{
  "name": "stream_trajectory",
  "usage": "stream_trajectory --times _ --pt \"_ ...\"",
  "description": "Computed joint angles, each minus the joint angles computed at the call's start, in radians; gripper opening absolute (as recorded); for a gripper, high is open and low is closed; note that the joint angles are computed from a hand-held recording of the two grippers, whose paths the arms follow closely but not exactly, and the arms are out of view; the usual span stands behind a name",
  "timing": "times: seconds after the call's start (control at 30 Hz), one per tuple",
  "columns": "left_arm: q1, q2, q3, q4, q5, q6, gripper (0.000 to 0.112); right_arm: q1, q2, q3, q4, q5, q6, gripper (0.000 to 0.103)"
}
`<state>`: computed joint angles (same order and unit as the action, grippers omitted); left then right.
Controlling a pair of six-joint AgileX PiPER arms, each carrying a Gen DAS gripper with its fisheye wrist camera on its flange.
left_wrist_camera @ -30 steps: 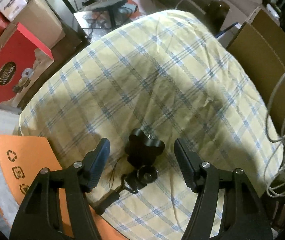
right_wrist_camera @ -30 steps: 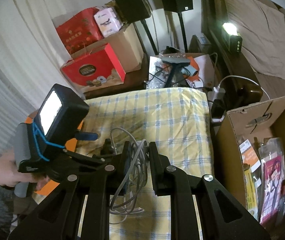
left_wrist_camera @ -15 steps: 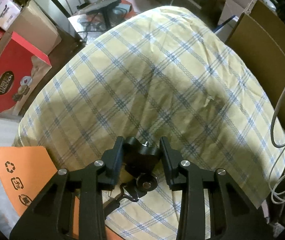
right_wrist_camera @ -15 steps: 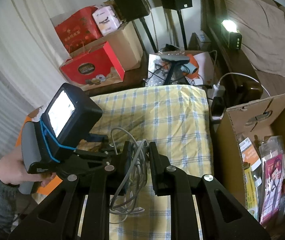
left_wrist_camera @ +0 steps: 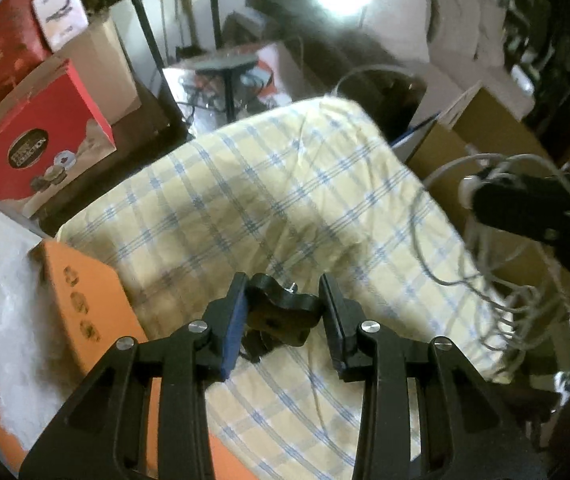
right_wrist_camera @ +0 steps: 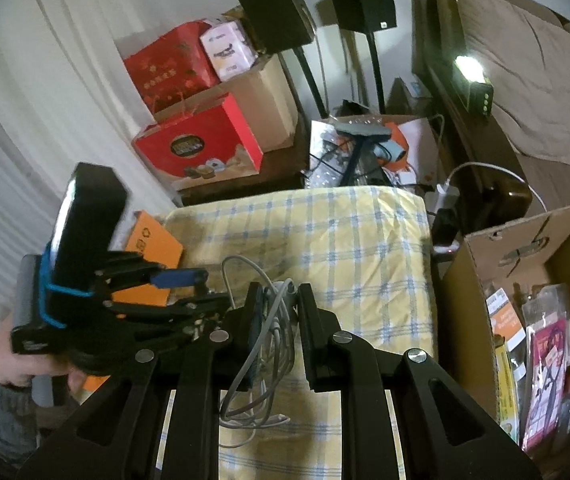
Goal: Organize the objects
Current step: 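Grasp the black phone holder with the left tool while the right tool lifts the cables, then carry the cables and black holder over the tray and open both tools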
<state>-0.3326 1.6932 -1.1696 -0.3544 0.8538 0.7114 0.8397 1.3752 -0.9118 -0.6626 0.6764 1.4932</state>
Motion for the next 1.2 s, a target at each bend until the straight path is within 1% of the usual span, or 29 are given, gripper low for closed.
stream_trajectory --times 0.1,0.27,0.37,0.5,0.6,0.73,0.93,1.1,1.2 --pt "0.059 -0.045 0.016 -0.06 0.033 0.063 0.033 0.02 0.015 -0.036 -0.008 0.019 0.0 0.017" --pt "0.145 -0.114 0.026 -0.087 0.087 0.132 0.033 0.054 0.057 -0.108 -0.013 0.038 -0.009 0.017" --pt "0.228 -0.15 0.025 -0.127 0.132 0.192 0.033 0.065 0.082 -0.149 -0.004 0.03 -0.025 0.017" --pt "0.374 -0.179 0.005 -0.178 0.212 0.286 0.033 0.094 0.138 -0.232 -0.002 0.048 -0.051 0.017" --pt "0.466 -0.191 -0.004 -0.207 0.254 0.341 0.033 0.115 0.187 -0.304 0.008 0.055 -0.086 0.017" --pt "0.598 -0.175 -0.048 -0.227 0.307 0.4 0.033 0.134 0.26 -0.411 0.034 0.052 -0.15 0.017" --pt "0.745 -0.123 -0.105 -0.251 0.347 0.452 0.033 0.145 0.392 -0.588 0.111 0.05 -0.271 0.017" --pt "0.84 -0.081 -0.123 -0.265 0.358 0.501 0.033 0.154 0.495 -0.721 0.177 0.052 -0.363 0.017" --pt "0.883 -0.06 -0.125 -0.268 0.349 0.522 0.033 0.158 0.567 -0.81 0.224 0.049 -0.417 0.017"
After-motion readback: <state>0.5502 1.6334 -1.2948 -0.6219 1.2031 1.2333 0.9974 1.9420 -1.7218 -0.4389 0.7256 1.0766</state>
